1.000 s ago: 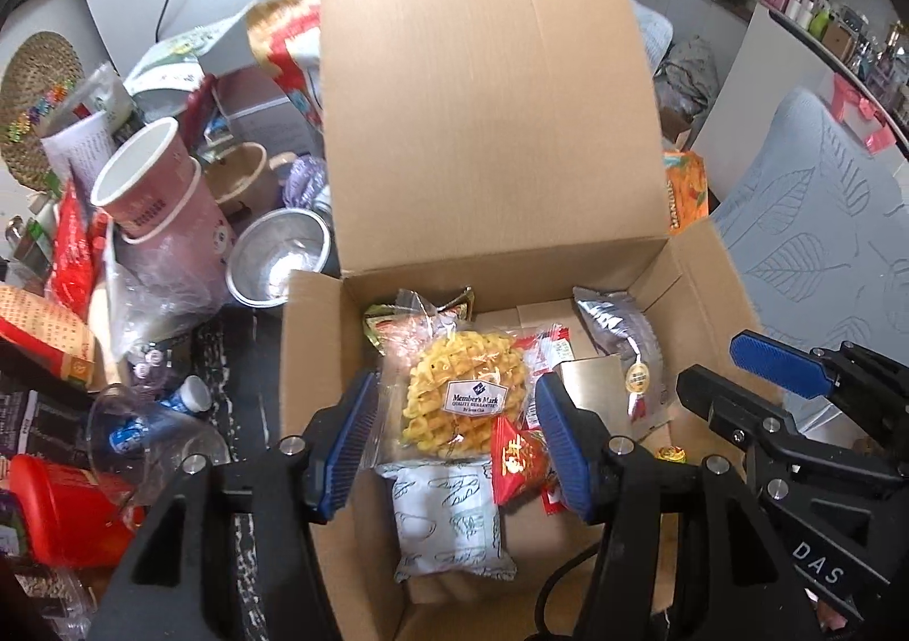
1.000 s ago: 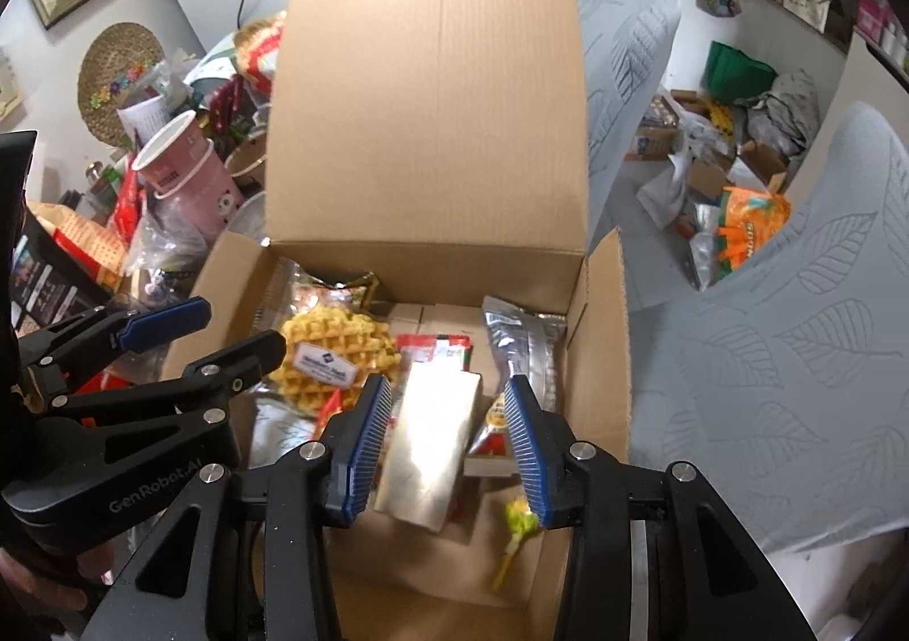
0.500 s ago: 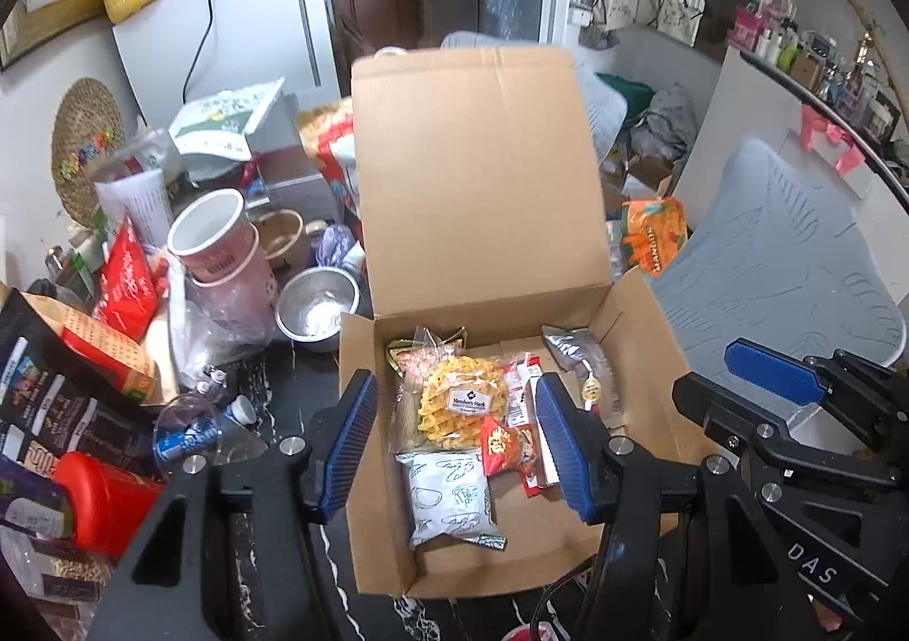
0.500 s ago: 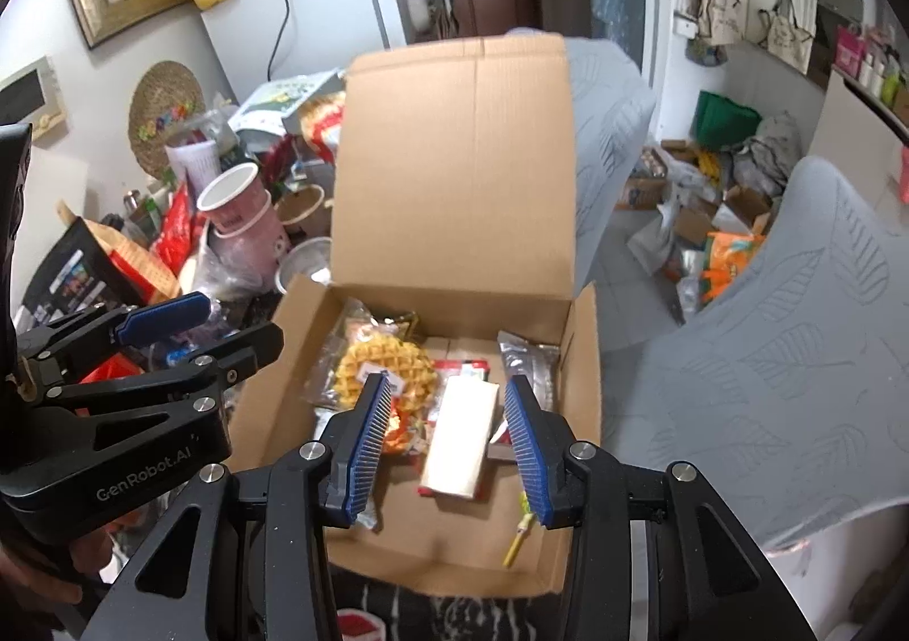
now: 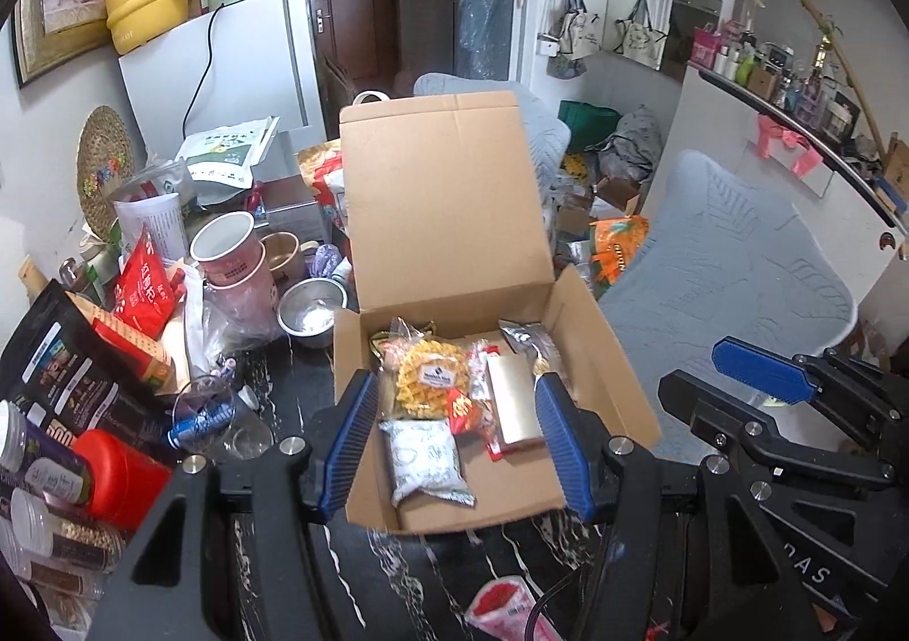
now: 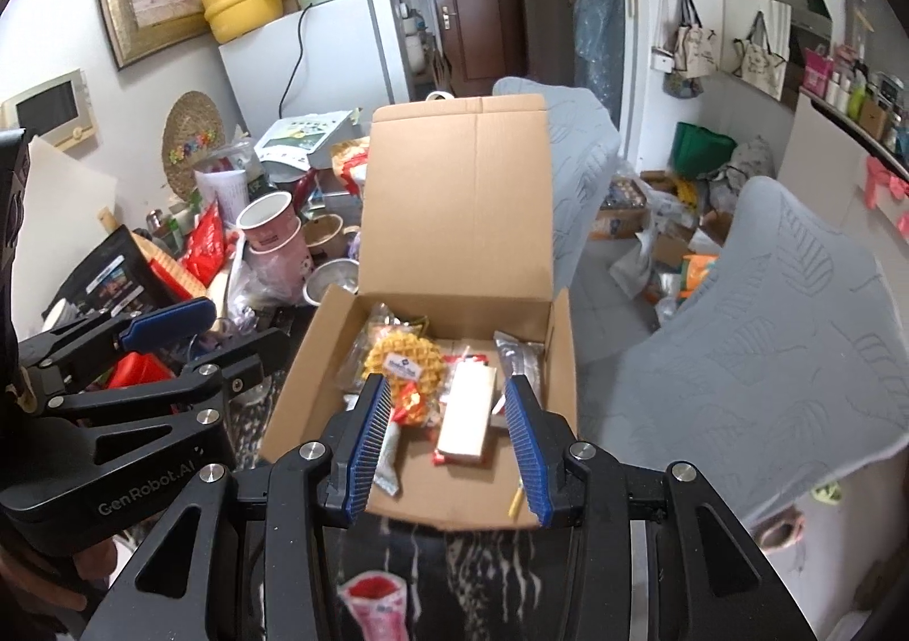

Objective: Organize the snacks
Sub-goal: 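Open both tools and withdraw them back toward the table, then grasp the pink rose cone packet with the right tool and lift it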

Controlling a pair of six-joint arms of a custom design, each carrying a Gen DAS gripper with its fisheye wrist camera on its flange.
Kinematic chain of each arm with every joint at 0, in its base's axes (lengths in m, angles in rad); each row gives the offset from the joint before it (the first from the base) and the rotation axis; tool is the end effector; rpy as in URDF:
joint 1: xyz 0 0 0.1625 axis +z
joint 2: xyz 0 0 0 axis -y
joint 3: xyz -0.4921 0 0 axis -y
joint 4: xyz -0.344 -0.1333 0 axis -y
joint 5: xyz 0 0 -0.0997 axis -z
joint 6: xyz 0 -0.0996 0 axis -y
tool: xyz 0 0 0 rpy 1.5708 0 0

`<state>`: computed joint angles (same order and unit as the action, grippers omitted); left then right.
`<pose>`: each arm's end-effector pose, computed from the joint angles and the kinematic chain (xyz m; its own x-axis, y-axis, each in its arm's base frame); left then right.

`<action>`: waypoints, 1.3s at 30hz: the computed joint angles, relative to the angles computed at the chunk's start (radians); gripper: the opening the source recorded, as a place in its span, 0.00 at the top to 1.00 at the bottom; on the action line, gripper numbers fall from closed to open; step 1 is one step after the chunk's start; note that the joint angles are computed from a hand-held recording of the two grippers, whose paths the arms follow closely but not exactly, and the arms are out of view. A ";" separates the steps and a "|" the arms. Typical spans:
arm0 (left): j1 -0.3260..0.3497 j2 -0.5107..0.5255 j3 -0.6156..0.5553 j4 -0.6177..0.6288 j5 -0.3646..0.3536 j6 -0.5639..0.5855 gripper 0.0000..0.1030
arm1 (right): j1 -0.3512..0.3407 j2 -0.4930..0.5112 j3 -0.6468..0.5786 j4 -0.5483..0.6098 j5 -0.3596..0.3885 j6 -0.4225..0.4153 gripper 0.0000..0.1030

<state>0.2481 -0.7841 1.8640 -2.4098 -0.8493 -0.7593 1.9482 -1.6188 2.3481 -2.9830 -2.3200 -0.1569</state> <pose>-0.5226 -0.3378 0.1102 -0.6710 0.3918 -0.6295 0.6610 0.7007 -0.2685 0.1921 -0.3071 0.4311 -0.7841 0.0154 0.6204 -0.4135 0.7326 -0.5407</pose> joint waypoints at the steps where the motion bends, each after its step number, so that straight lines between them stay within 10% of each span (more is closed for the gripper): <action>1: -0.011 -0.009 0.012 -0.003 -0.003 -0.004 0.45 | 0.012 -0.008 0.007 0.006 -0.010 0.012 0.59; 24: -0.138 -0.099 0.231 -0.059 -0.128 -0.093 0.45 | 0.128 -0.184 0.194 0.230 -0.077 0.369 0.59; 39: -0.152 -0.084 0.367 -0.083 -0.259 -0.237 0.45 | 0.044 -0.192 0.372 0.112 -0.011 0.337 0.50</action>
<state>0.0964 -0.8683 2.2313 -2.4925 -1.1079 -0.9961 1.9920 -1.8104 2.7201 -2.8709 -2.3309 0.1805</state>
